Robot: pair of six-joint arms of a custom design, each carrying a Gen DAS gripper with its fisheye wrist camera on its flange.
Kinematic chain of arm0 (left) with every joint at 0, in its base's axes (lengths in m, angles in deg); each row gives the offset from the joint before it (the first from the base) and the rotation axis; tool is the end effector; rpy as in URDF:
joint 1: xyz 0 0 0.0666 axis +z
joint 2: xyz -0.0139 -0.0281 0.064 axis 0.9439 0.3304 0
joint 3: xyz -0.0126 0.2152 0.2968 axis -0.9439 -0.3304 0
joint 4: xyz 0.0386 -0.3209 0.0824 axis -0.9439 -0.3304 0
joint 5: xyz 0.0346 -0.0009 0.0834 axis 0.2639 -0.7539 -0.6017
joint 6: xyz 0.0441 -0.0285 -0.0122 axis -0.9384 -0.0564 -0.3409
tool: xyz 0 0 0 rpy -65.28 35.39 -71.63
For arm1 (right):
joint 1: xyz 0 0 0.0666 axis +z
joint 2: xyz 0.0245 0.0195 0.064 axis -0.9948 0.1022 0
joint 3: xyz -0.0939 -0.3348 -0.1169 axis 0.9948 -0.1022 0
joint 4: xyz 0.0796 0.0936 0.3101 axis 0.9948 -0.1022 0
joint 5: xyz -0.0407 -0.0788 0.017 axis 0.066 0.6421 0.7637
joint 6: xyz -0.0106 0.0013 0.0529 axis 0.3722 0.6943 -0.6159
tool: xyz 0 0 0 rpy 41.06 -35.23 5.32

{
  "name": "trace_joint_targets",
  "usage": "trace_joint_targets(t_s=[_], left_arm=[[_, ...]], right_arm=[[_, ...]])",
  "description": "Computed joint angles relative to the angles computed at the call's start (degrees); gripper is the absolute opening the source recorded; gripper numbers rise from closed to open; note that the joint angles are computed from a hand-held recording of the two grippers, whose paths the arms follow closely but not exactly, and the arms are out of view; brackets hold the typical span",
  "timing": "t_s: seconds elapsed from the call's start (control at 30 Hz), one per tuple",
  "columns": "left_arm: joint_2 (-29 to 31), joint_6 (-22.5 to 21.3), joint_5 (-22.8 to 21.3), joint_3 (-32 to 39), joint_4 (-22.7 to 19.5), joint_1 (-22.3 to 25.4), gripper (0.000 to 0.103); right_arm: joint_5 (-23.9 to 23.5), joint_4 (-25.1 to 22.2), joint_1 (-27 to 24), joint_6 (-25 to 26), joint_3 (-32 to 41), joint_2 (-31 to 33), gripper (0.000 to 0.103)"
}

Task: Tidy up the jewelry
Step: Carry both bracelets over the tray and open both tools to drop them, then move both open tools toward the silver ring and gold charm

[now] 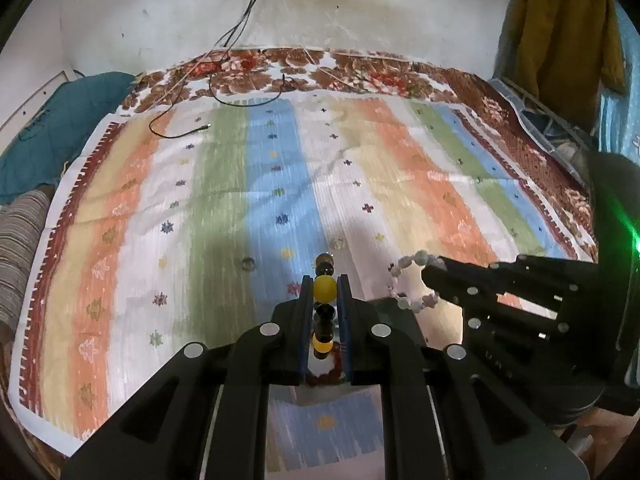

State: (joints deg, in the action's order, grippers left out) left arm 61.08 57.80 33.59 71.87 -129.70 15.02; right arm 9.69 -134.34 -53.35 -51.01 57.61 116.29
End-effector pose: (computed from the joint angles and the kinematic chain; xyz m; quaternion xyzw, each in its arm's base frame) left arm 0.3072 -0.4183 0.5002 -0.0879 0.9396 -0.0293 0.3294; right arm 0.3857 0.2350 0.4766 -0.3198 0.8914 0.1297 0.2938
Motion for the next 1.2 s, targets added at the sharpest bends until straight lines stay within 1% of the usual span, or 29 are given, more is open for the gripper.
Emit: trace_joint_targets(t_s=[0.1,0.23,0.43,0.47,0.5,0.53,0.57,0.63,0.67,0.7,0.87,0.97,1.07,1.2], left_arm=[[0.52,0.47,-0.36,0.7,-0.99,-0.55,0.011],[0.22,1.16,-0.3,0.14,-0.41,-0.95,0.011],[0.61,1.67,0.22,0.59,-1.53,-0.94,0.012],[0.6,2.17,0.09,0.57,-1.75,-0.86,0.013],[0.49,2.89,0.09,0.43,-2.13,-0.65,0.015],[0.27,3.7,-0.03,0.15,-2.5,-0.44,0.022],[0.01,4.28,-0.19,-0.19,-2.69,-0.3,0.026],[-0.89,5.51,-0.18,-1.49,-2.64,0.14,0.03],[-1.26,6.03,-0.06,-2.11,-2.57,0.3,0.035],[-1.61,6.62,0.12,-2.72,-2.67,0.52,0.038],[-1.8,7.34,0.9,-3.59,-3.46,1.4,0.05],[-1.78,7.33,1.73,-3.94,-3.62,1.96,0.055],[-2.05,7.37,2.78,-4.9,-2.82,2.69,0.058],[-1.0,7.33,4.26,-4.72,-3.3,4.31,0.058]], right_arm=[[-0.46,0.15,0.0,0.12,-0.72,-0.61,0.009],[-1.12,-0.23,-0.18,0.05,-1.09,-0.86,0.009],[-1.04,-2.07,-0.08,0.5,-0.34,0.2,0.01],[-0.62,-2.14,-0.08,0.42,-0.31,0.34,0.017],[-0.46,-2.0,-0.13,0.26,-0.3,0.39,0.033],[-0.33,-1.77,-0.21,0.11,-0.37,0.37,0.038],[-0.09,-1.69,-0.34,-0.05,-0.3,0.47,0.04],[-0.12,-1.97,-0.68,-0.37,0.09,0.84,0.04],[-0.08,-2.09,-0.82,-0.59,0.27,1.04,0.042],[0.02,-2.17,-0.93,-0.78,0.49,1.29,0.044],[0.63,-2.52,-1.17,-1.47,1.63,2.65,0.049],[0.81,-2.77,-1.19,-1.87,2.38,3.4,0.053],[1.27,-2.97,-1.04,-1.85,3.01,4.08,0.055],[2.7,-3.14,-0.37,-1.16,3.95,5.46,0.058]])
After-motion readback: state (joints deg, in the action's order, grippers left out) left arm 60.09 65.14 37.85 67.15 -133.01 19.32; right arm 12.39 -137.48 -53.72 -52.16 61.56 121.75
